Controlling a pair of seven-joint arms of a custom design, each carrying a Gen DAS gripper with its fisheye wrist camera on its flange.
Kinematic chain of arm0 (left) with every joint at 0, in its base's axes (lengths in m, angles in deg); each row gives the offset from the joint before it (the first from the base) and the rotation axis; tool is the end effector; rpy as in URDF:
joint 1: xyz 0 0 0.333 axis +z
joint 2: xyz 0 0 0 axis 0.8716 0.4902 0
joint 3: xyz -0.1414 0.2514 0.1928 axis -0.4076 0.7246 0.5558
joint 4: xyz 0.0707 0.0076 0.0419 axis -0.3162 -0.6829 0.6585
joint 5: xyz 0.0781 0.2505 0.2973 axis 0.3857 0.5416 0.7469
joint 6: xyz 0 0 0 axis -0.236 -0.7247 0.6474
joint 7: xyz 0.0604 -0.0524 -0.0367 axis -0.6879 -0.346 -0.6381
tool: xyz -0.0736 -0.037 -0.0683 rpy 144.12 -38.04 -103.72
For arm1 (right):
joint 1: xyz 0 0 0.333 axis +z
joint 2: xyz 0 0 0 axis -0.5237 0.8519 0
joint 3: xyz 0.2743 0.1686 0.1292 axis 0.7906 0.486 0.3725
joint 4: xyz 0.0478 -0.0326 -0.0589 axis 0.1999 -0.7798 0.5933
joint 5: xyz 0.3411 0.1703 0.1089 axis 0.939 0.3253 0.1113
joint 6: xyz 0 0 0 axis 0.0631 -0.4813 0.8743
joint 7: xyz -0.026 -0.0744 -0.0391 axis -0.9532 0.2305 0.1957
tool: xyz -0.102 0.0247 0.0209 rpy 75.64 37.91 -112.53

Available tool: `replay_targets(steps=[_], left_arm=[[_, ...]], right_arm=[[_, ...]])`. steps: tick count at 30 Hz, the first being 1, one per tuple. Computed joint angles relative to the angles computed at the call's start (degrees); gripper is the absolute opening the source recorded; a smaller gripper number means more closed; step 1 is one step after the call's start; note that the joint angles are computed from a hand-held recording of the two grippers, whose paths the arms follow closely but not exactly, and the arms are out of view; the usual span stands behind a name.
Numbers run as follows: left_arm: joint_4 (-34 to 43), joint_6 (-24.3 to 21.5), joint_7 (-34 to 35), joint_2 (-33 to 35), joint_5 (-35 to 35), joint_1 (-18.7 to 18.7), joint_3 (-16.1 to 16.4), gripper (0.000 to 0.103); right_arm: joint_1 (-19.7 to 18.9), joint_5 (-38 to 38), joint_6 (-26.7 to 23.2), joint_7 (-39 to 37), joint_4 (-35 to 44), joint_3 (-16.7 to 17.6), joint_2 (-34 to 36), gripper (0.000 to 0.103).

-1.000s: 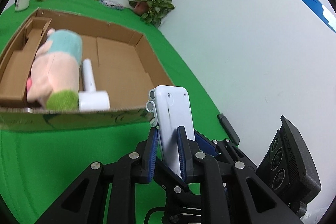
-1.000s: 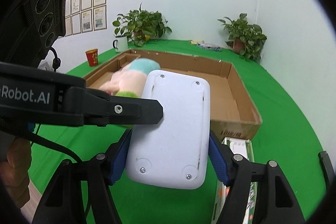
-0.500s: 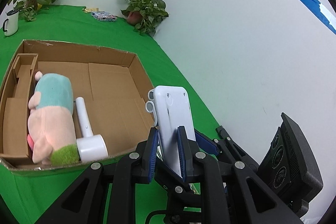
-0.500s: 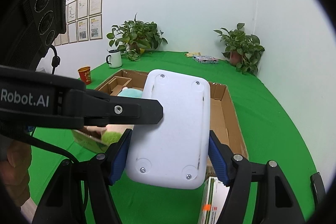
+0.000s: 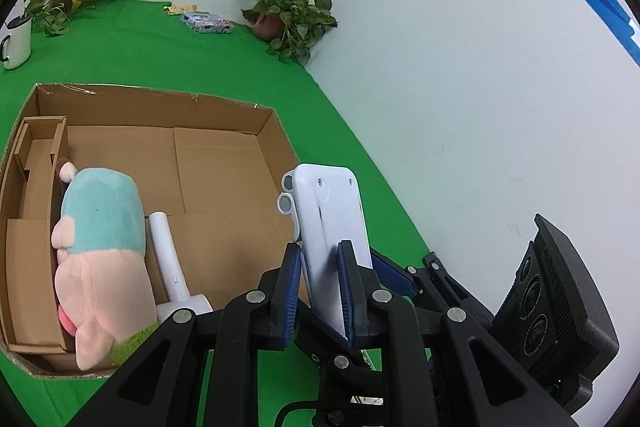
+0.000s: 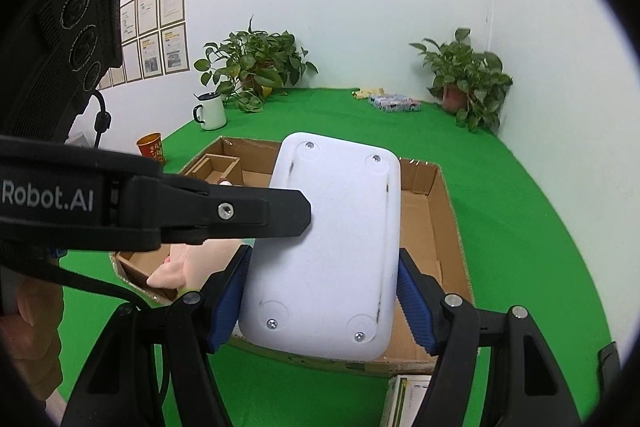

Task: Organize objects
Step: 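Lift the white device with the right gripper and carry it over the box, then lower the white device into the box beside the hair dryer and release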

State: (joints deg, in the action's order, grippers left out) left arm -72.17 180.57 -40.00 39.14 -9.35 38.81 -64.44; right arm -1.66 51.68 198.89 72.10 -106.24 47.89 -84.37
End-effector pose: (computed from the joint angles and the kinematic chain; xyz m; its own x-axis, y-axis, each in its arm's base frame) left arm 0.4188 -0.2975 0.6770 -0.0367 -0.8216 0.5689 -0.7307 -0.3663 -0.5761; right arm 0.4120 0.3055 0.6350 0.7278 -0.6855 0.0161 -0.3939 -0.4372 -0.8085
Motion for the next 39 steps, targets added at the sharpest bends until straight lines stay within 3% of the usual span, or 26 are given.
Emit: replay_targets(steps=[8, 16, 28, 31, 36, 39], left_arm=[[2.69, -0.92, 4.73, 5.2, -5.43, -0.15, 1.99, 0.016], [2.79, -3.47, 8.27, 9.67, -11.55, 1.77, 1.45, 0.016], [0.35, -4.03, 13.89, 12.86, -23.63, 3.84, 0.68, 0.016], [-0.02, -4.41, 13.7, 12.98, -24.14, 4.47, 0.46, 0.016], [0.09, -6.3, 8.96, 12.95, -19.09, 5.53, -0.09, 0.015], [-0.27, -7.13, 9.01, 12.27, -18.43, 5.51, -0.14, 0.016]], right_arm=[[-1.65, -0.45, -5.47, 0.11, 4.92, -0.62, 4.32, 0.068], [-2.91, 1.98, -12.64, -0.4, 7.76, -0.78, 9.06, 0.068], [-4.52, -1.62, -21.87, 2.48, 11.26, 0.19, 14.7, 0.069], [-4.84, -0.48, -25.32, 2.45, 12.48, 0.05, 15.5, 0.07], [-5.49, 0.79, -32.6, 3.1, 15.07, -0.15, 17.39, 0.071], [-5.79, 0.54, -33.76, 2.55, 14.92, -0.16, 17.15, 0.071]])
